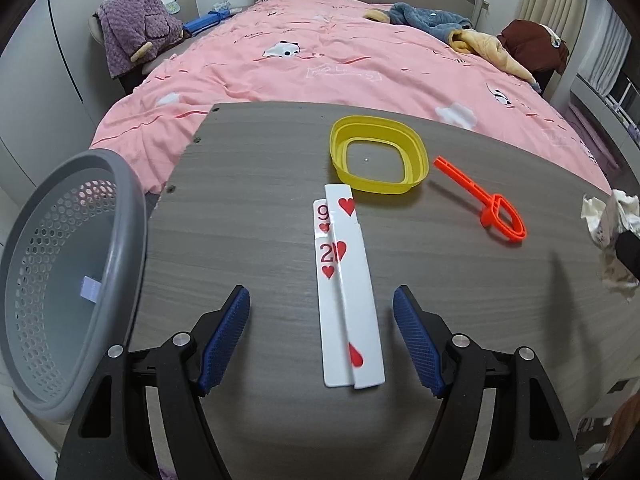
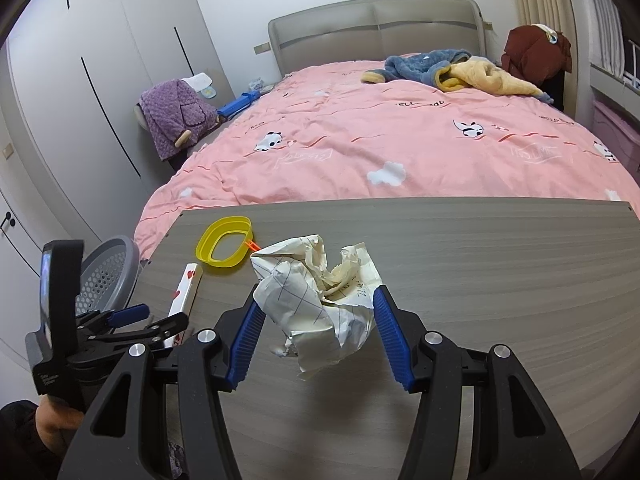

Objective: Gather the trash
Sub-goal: 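Grasp the playing cards with the left gripper while the right gripper holds the paper, then carry the cards and paper over the grey basket and open both grippers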

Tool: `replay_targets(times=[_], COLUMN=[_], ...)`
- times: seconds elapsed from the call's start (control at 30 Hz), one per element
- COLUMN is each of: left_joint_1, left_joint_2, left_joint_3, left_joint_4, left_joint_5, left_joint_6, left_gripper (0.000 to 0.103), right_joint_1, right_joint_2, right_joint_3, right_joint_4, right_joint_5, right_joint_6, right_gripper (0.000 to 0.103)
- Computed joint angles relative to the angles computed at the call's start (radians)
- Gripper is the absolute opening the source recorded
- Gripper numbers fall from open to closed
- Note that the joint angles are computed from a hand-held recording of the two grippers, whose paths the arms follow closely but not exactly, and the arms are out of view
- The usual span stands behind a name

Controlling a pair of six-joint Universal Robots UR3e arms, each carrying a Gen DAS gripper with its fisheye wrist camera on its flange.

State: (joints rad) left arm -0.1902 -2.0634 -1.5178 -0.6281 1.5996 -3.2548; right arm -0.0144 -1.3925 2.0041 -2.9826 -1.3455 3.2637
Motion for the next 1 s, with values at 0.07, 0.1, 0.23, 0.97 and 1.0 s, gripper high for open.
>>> replay_targets(times=[0.07,0.1,0.23,0.97,1.0], left_joint_1=[0.002,0.002,0.007,0.156,0.177], left_joint_2=[-0.018,-0.022,-0.033,0.261,0.285], left_joint_3=[0.019,0.021,0.019,-0.276,-0.3], left_joint_4=[0.001,0.005,0.022,0.153,0.162], left_joint_5=[-0.007,-0.011,-0.024,-0.122,-0.125], left_joint_6=[0.0,-0.001,0.001,0.087,0.097], left_gripper=[0.071,0.071,0.063,0.023,0.023], right_joint_1=[0.003,0.004,0.006,0.183,0.2], right_joint_2=[-0.004,-0.006,-0.012,0.138,0.154], right_joint_3=[0.001,0.002,0.004,-0.199,-0.224], right_joint_4=[0.005,0.007,0.013,0.078,0.088], right_joint_5=[-0.006,-0.009,-0.017,-0.083,-0.086], right_joint_6=[0.001,0.001,0.007,0.063,0.064], right_gripper=[0.054,0.054,0.054,0.054,0.054])
